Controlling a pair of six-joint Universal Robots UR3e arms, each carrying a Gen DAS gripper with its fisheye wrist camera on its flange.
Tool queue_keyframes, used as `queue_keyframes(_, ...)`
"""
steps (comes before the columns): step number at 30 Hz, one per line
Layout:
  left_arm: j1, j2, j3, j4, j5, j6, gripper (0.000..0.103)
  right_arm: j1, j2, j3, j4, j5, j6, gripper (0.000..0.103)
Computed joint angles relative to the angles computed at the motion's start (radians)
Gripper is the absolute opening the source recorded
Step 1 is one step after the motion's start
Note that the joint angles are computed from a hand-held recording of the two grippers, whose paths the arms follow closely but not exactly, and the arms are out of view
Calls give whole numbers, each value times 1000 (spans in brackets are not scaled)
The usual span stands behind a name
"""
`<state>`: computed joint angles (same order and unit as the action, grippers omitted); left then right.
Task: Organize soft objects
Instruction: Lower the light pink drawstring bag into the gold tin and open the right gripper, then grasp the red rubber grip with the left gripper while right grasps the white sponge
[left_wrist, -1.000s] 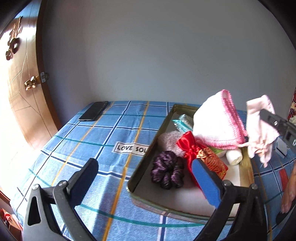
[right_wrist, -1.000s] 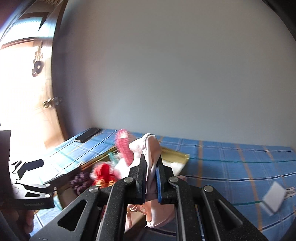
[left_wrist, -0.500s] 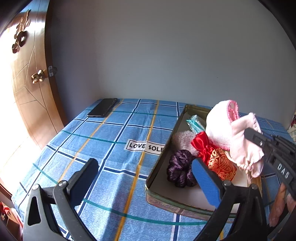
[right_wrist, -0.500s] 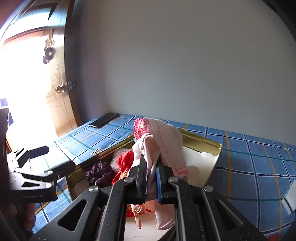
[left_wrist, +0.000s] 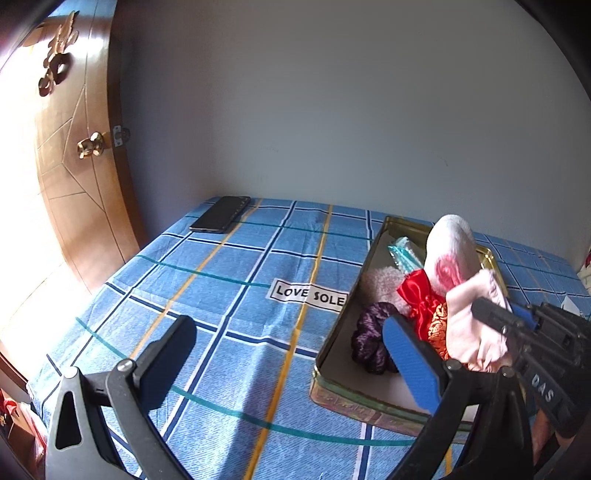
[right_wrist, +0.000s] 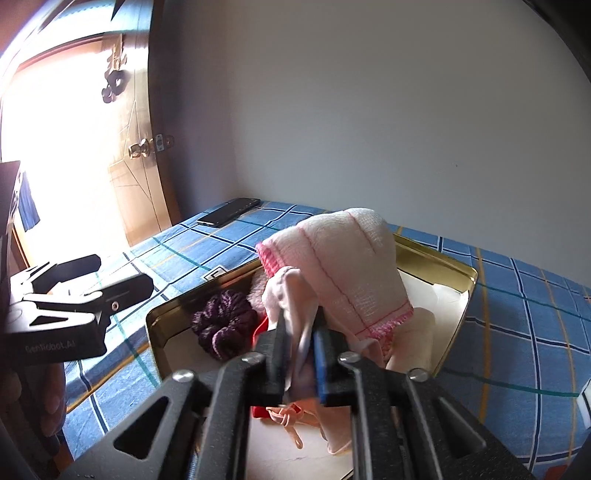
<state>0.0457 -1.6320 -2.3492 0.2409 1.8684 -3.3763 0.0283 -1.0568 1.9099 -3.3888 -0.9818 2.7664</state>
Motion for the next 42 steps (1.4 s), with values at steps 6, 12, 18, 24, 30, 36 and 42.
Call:
queue_keyframes(6,2,19,-11,-4,25,-22,102,-30,-30,88,-147,47,50,74)
queue_keyframes(12,-52,22,9,-20,63,-42,102,-84,-85,167,-218,75,54,74)
queue_keyframes(18,-175,-41,108,-54,130,-63,102,-182,-135,245,-243,121,45,74)
queue_keyframes(24,-335,-163,279,-120,190,-80,102,-328,-183,350,-267,147,-15,74)
queue_keyframes(30,-480,-345,535,-224,181,-80,102,-573,-220,474,-308,183,-57,74)
queue_keyframes(36,-621,-578,904,-414,164,-56,102,-774,-179,460,-317,157,5,74)
queue_keyframes(42,-697,-806,1326,-693,103,-34,102,-856,-150,405,-305,140,52,74)
